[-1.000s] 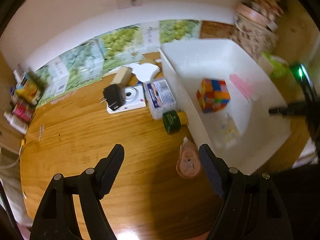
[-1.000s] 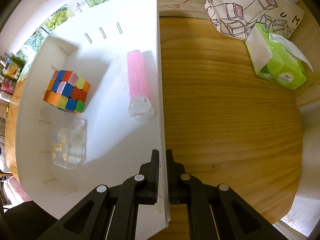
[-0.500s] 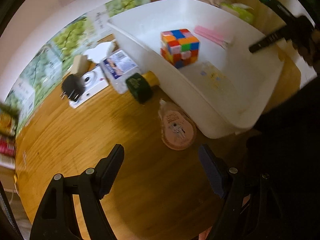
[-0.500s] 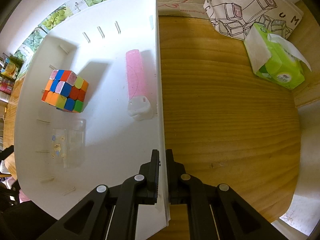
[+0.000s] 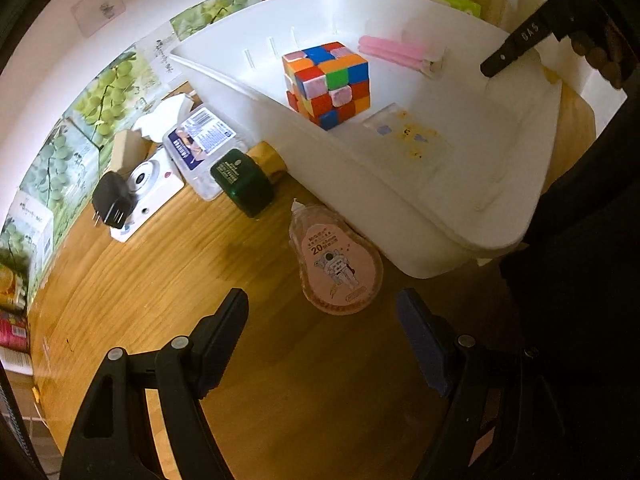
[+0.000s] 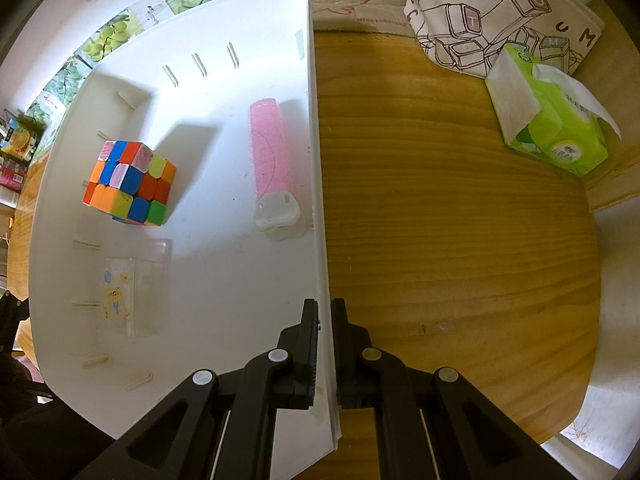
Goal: Organize rigid objects
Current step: 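Move the left gripper down to the orange tape dispenser on the desk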
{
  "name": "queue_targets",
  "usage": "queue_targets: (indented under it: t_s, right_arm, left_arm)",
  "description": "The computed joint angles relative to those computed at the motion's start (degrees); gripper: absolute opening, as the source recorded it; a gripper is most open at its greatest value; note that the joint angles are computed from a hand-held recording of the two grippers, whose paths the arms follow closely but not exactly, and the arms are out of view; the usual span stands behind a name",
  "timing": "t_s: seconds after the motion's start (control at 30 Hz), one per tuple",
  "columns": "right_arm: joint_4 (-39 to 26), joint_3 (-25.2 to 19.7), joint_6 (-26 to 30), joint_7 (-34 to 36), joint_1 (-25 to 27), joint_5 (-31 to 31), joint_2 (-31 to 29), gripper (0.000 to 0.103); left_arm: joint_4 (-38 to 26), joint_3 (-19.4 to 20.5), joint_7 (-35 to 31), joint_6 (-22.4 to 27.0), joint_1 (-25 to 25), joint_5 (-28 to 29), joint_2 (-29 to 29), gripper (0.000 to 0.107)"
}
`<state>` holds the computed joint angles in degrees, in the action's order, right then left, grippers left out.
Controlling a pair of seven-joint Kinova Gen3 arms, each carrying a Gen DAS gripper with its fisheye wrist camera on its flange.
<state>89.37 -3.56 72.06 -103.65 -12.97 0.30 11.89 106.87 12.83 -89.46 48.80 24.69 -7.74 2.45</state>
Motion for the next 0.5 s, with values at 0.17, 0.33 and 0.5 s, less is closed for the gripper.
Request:
queue_targets:
  t_s: [0.17, 0.33, 0.5]
  right_arm:
    - [-0.10, -0.02, 0.05, 0.09, 0.00, 0.01, 0.05, 0.007]
    - [0.15, 0.07, -0.08, 0.25, 0.26, -0.21, -0.07, 0.007]
    - [0.45, 0.08, 0.05, 0.38, 0.36, -0.31, 0.28, 0.007]
  left_arm:
    - [0.14, 0.18, -3.45, -0.82, 0.04, 1.22, 0.89, 0.080]
    - [-0.22, 0.27, -4.16, -1.35, 0.83, 0.89, 2.16, 0.080]
    - [-0.63, 0.12, -5.65, -1.37, 1.13, 1.40, 3.30, 0.080]
